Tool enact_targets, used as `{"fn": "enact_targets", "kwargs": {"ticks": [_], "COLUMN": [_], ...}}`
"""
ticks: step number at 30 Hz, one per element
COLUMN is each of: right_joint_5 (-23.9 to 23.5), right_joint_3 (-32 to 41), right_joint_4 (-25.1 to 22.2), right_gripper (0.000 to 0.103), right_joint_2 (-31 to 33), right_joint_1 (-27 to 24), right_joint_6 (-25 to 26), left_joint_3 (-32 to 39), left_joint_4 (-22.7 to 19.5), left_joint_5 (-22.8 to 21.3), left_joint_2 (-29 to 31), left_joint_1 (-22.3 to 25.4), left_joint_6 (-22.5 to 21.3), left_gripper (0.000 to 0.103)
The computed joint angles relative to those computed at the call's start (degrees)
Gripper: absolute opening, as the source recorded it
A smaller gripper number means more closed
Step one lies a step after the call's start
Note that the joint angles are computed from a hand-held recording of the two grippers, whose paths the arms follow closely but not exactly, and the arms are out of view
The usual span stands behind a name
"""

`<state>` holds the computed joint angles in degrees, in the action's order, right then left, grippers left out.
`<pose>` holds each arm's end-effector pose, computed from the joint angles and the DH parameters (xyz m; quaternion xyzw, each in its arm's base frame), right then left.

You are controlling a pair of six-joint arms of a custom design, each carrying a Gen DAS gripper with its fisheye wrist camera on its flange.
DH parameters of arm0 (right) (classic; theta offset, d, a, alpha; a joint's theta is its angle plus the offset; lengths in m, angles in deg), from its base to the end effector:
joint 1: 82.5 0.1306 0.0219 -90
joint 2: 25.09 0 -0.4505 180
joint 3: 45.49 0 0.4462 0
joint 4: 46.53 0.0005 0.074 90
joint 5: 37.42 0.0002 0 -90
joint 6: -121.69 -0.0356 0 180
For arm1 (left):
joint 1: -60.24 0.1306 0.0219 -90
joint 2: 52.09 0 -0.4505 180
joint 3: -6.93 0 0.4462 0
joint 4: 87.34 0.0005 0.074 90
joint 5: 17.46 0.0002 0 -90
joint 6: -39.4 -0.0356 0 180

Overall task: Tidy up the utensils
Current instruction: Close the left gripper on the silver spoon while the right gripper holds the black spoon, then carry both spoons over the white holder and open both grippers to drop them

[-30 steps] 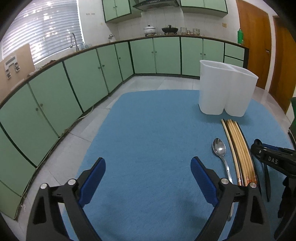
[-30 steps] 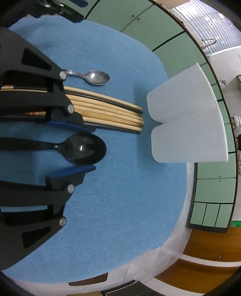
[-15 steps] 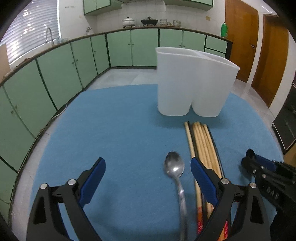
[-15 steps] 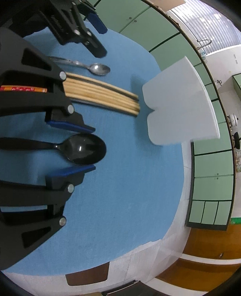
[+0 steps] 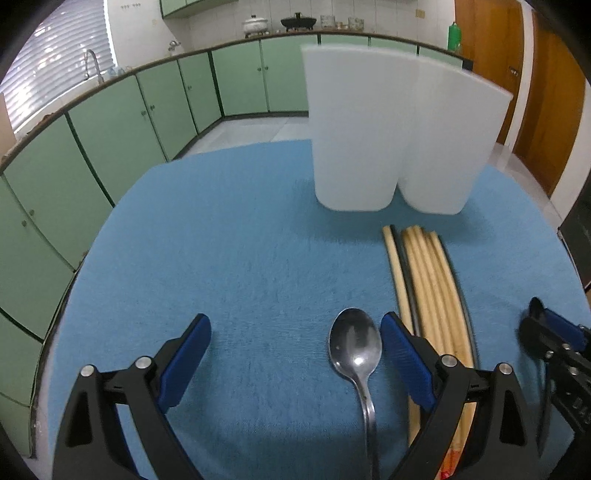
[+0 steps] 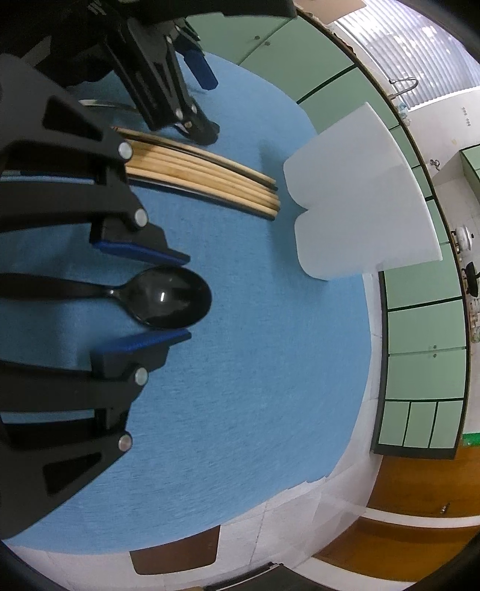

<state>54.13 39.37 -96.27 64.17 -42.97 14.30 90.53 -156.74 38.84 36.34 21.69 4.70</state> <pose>0.4059 0.3330 0.4579 -0.1786 0.9344 0.1354 0.2768 0.3891 -0.2854 0.4436 -0.1774 0.9321 0.1002 0.2994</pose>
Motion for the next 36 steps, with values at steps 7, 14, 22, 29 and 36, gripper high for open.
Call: {"fn": "enact_targets", "kwargs": {"ticks": [7,14,22,29,36], "right_joint_5": [-1.96,-0.76,-1.03,-0.68,-1.39], "right_joint_3": [1.16,2.41,-1.8,-4.21,-2.7], "right_joint_4": [-1.66,-3.47,3.81,12.09,18.92], "right_gripper": [0.041,0.033,0.033,0.033,0.033], "right_joint_2": [0.72,1.66,-2.13,-5.52,-6.09], "right_joint_1": [-0.44,-0.24,-0.37,-0.31,-0.71], "right_joint_6": [0.64,2.27,3.21,5.72,7.31], "left_joint_3": [0.66,-2.47,-7.67,-13.6,-13.23], "left_joint_4": [1.25,8.07,18.9,29.77,35.7], "left_joint_5": [1.74,5.47,8.7,-2.66,-10.65], "left_joint_2": [0.91,-2.39,-7.6,-14.68,-16.81], "left_joint_1": [2.47,4.31,4.93,0.55,-1.99], "left_joint_6": [-1.89,-6.51,-10.46,-15.94,-20.47], "left_gripper": [0.096,0.037,0.028,0.027,0.027]}}
